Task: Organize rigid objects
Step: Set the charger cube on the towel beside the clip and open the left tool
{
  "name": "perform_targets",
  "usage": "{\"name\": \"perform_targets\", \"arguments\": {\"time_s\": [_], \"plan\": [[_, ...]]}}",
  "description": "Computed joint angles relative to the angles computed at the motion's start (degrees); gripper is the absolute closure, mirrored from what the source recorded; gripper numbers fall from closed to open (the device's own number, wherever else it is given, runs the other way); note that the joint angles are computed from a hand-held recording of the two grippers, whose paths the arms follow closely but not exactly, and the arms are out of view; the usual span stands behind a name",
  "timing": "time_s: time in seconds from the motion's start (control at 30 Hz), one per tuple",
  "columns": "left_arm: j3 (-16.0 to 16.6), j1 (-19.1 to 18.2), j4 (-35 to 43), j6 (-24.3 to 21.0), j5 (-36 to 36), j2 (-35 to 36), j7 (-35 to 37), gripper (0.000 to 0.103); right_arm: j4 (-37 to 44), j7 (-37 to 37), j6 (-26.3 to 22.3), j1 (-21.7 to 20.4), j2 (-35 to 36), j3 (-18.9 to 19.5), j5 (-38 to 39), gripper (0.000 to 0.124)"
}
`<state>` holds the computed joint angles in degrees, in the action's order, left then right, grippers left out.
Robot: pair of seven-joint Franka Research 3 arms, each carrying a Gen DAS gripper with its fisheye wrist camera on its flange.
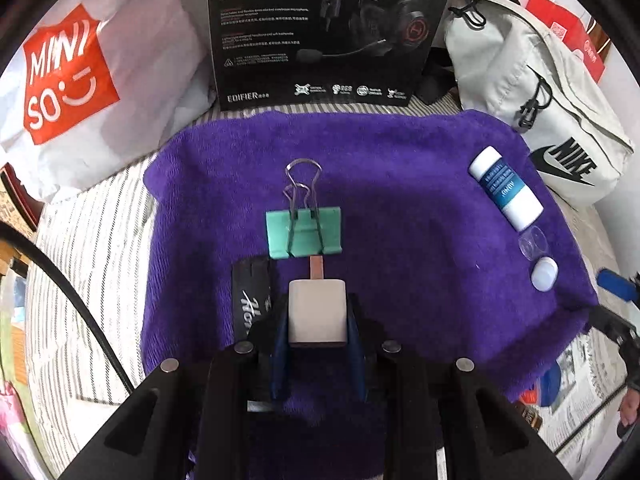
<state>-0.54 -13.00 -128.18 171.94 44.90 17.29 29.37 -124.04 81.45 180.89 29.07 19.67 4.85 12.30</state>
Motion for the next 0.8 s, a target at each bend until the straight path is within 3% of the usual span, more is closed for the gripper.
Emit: {"name": "perform_targets", "arguments": {"time_s": [0.27, 0.4, 0.5, 0.67, 0.8], "plan": [[1.71, -2.42, 1.82, -2.8, 5.63, 0.8, -3.67, 0.078, -3.34, -2.44, 1.74, -4.48, -2.23, 5.23, 3.03, 0.069], [-0.9, -0.26, 1.15, -3.61, 3.26, -0.13, -1.96, 0.073, -4.54, -4.11, 2.27, -7.49, -3.03, 8.57, 5.06, 0.069], [-2.4, 0.51, 0.2, -4.38, 0.98, -1.07, -0.19, 0.063, -5.93, -5.96, 2.89, -10.96, -3.95, 12.43, 7.07, 0.069], [-3.28, -0.04, -2.46, -6.39, 0.21, -3.76, -2.25, 0.062, -8.37, -9.75, 3.53, -18.19, -5.4, 21.22, 11.44, 0.069], [-3.04, -0.73, -7.33, -5.57, 5.53, -8.61, -8.78, 0.062, -9.2, -11.92, 4.34, -21.07, -5.27, 26.0, 14.46, 0.069]]}}
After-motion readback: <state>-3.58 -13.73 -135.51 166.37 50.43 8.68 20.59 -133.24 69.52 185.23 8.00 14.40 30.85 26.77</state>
